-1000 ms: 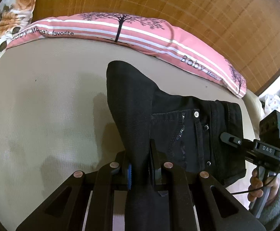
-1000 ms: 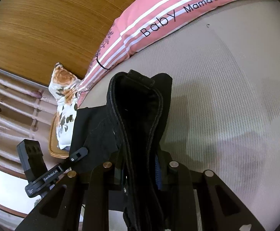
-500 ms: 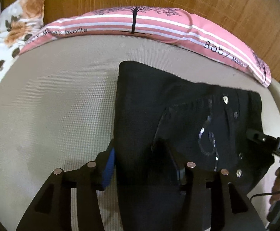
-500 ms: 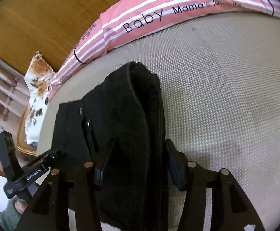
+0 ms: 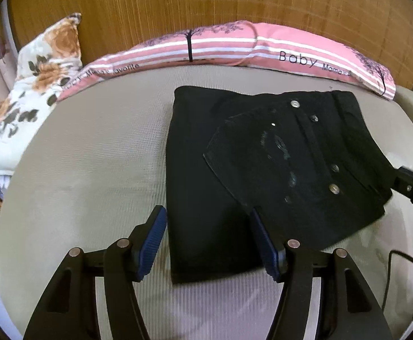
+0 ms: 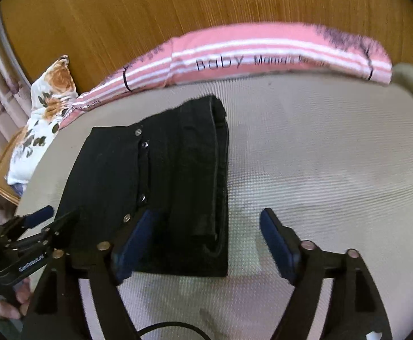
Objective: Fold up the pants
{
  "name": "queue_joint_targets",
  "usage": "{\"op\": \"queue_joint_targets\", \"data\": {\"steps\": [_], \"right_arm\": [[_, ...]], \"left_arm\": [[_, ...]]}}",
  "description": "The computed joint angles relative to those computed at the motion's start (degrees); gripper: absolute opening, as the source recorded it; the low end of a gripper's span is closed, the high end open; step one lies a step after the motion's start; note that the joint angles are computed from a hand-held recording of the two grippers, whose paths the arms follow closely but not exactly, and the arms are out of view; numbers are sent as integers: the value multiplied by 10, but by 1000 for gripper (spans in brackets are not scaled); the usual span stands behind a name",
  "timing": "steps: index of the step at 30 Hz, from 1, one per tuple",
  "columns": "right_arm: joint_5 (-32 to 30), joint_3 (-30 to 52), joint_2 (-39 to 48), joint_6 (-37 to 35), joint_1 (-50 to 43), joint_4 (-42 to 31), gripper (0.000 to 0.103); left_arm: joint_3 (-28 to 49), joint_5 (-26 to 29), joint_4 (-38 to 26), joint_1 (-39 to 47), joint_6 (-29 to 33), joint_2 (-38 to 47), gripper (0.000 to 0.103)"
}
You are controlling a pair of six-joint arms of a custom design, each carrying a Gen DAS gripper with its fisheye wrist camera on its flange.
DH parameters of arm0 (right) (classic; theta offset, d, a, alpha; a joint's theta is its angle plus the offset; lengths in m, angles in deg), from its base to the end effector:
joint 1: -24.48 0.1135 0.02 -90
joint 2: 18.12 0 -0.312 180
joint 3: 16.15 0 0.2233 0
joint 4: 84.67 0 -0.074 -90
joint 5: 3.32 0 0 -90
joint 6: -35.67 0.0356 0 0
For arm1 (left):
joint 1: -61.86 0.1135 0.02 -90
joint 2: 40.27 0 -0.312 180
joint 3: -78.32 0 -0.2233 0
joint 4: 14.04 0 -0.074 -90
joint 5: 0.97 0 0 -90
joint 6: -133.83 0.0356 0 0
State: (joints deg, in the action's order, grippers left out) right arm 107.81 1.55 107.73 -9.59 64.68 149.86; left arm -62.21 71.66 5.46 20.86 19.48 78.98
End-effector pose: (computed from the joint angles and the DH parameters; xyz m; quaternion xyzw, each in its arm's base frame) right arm 0.1586 0.1172 0.0679 0.0942 0.9309 0.0787 0.3440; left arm 0.2074 -0.1662 0.0722 0.1000 0.9510 -0.0140 0.2922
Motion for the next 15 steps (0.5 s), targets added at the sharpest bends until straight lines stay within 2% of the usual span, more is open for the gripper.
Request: {"op": "queue_joint_targets", "data": {"steps": [1,6,15], "right_arm": [[39,4,-27,20,34,-46,85],[122,22,-102,103,145,-179,93],[186,82,-173,208,261,-377,96]], "left_arm": [[-8,-9,1,-10,-9,-8,64],[-41,-66,-27,-78,-69,-54,68],[-59,-126,-106,-172,-154,-114,76]]}}
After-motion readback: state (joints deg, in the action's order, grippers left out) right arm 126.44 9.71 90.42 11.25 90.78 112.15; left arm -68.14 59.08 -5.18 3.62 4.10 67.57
